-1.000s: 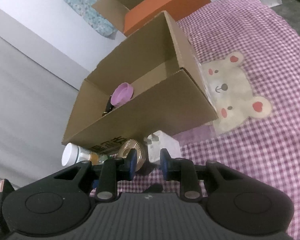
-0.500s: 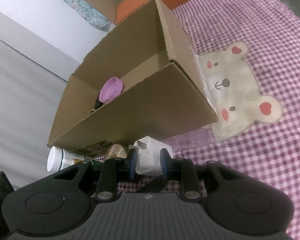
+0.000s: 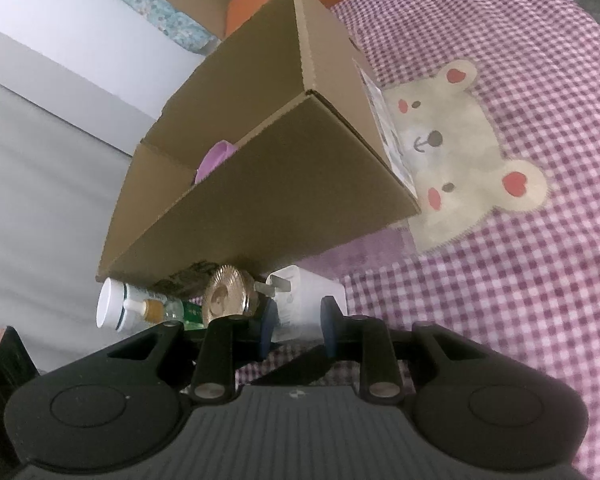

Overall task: Organize rigid objects
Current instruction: 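Move the right gripper back to the white charger plug, then close the right gripper on the white charger plug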

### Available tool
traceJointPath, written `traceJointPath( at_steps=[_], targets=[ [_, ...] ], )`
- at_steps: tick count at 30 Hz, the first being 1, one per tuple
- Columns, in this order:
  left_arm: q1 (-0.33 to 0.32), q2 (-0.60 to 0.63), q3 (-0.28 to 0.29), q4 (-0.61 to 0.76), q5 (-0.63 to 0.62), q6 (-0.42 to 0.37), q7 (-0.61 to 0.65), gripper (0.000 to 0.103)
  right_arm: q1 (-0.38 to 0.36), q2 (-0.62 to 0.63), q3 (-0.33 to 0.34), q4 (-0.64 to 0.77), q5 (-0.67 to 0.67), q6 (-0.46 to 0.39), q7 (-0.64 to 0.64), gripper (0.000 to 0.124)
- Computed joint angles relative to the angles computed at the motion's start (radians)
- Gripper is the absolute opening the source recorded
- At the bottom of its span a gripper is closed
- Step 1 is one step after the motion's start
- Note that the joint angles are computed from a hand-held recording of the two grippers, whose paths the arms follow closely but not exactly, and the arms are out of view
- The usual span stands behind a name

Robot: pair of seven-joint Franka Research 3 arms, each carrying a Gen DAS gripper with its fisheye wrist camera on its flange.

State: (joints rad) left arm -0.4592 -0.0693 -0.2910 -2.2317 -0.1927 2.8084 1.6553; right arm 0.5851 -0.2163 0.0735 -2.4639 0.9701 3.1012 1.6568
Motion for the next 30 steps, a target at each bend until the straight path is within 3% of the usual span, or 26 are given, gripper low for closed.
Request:
traceJointPath(
  at_steps=[5,12,19,24,30],
  targets=[
    [-0.022,-0.033,0.009,-0.015,-0.085,-0.03,0.07,0.03,-0.036,-0.057,0.039,-0.063,-0.099,-0.013,0.114,0.028],
    [-0.03,-0.034,0.022,-0.007,-0.093,-0.059,0.105,0.031,0.072,-0.097,-0.055,-0.103,0.005,-0.003,0.038,0.027],
    [-0.002,0.019,0.002,0.042,-0.052,-0.081,0.088,0.033,0.004,-0.075,-0.001,-0.077,-0.085,-0.02,0.129,0.028],
    [0.01,0.041,-0.015,0.053,-0.002,-0.07,0.052,0.033,0.047,-0.061,-0.044,-0.062,-0.032,-0.008,0.072,0.028],
    [0.017,0.053,-0.025,0.06,0.038,-0.059,0.004,0.032,0.068,-0.047,-0.05,-0.053,0.038,0.019,0.003,0.029]
  ],
)
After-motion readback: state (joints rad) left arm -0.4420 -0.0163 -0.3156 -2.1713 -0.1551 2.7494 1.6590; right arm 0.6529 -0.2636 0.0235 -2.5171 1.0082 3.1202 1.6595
